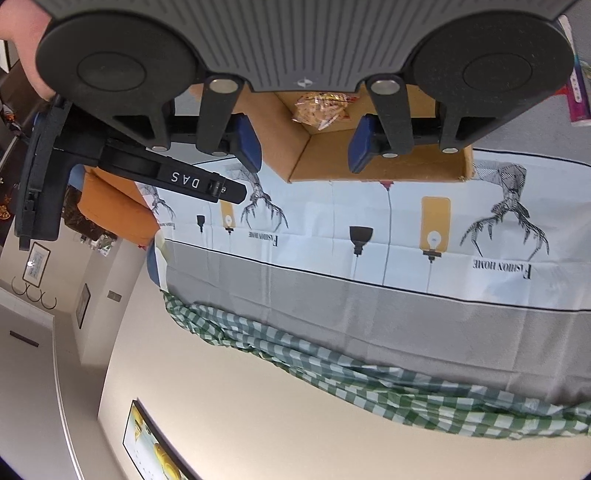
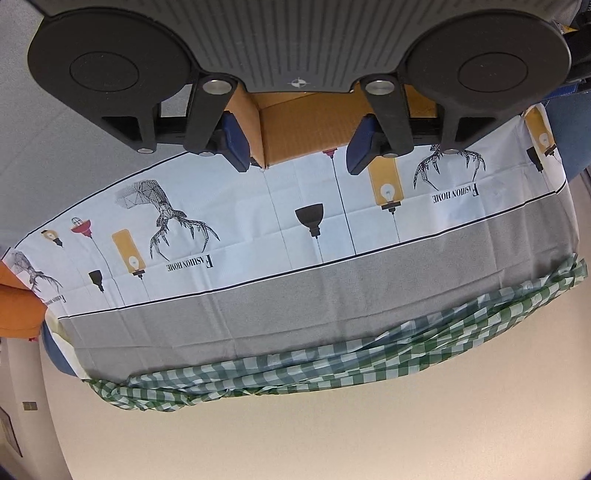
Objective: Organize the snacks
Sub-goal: 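Move both open grippers back to the snack pile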
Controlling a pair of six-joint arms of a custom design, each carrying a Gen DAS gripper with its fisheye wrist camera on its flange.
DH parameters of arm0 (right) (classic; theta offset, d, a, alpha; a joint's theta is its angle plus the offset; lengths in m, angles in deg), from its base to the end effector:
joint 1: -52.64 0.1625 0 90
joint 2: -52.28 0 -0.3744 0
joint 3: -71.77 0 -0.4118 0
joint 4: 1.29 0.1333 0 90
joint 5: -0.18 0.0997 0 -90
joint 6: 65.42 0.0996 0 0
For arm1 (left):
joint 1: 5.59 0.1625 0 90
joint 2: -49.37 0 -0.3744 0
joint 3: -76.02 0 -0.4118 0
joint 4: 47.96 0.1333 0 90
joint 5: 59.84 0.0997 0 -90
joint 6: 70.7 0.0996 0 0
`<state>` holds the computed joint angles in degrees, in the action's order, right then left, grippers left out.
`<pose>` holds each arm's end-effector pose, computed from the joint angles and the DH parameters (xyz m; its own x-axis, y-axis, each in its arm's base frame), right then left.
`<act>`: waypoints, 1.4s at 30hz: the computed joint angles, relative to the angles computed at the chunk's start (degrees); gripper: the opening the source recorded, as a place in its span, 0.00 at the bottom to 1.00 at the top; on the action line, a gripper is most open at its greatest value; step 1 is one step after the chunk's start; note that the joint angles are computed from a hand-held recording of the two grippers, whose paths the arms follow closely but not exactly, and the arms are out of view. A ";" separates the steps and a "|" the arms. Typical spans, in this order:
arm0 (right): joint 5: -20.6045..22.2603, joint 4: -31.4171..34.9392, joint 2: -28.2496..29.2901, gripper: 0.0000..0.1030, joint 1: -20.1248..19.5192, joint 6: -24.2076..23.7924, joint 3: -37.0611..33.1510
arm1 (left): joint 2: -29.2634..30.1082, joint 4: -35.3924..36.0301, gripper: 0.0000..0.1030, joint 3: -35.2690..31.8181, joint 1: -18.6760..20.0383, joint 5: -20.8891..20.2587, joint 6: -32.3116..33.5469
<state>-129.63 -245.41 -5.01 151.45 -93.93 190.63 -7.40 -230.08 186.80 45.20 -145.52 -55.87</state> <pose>0.1408 -0.4542 0.2184 -0.7564 0.4730 0.4518 -0.4031 0.2069 -0.8915 -0.2619 -0.5438 0.1259 -0.6480 0.7306 -0.2153 0.6861 0.4372 -0.5814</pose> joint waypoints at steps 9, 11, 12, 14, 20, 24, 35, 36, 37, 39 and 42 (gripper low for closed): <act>0.35 -0.30 3.50 0.62 2.00 0.95 -3.13 | -2.81 -0.50 0.47 1.60 0.56 3.92 3.19; 0.57 -0.70 4.88 0.62 2.89 1.04 -4.00 | -4.07 0.76 0.43 1.66 0.83 4.97 4.24; 0.72 -0.87 5.51 0.62 3.33 0.96 -4.32 | -4.60 2.06 0.42 1.22 0.92 5.54 4.75; 1.09 -1.06 6.92 0.62 4.23 0.89 -5.01 | -5.51 5.57 0.36 -0.20 0.90 7.35 6.36; 2.78 -0.02 10.32 0.62 6.58 2.11 -6.43 | -7.37 7.43 0.34 -3.08 2.39 11.14 11.89; 3.39 1.06 13.23 0.62 7.81 3.02 -8.02 | -6.67 7.38 0.34 -5.29 7.38 10.19 8.79; 9.82 11.77 19.45 0.34 9.20 6.76 -12.02 | -3.75 12.88 0.33 -12.62 15.35 20.26 -1.40; 10.61 12.14 20.39 0.34 9.02 6.15 -12.64 | -3.48 13.32 0.33 -13.17 15.66 20.72 -2.65; 11.15 13.01 21.35 0.34 8.71 5.39 -13.18 | -3.06 14.10 0.33 -14.00 16.08 21.07 -4.14; 8.52 18.21 22.99 0.34 8.92 6.49 -15.41 | -2.28 16.07 0.34 -15.61 16.84 21.17 -7.18; 10.68 15.39 26.60 0.34 9.23 -0.99 -17.79 | -1.30 18.23 0.35 -17.48 17.49 22.38 -10.54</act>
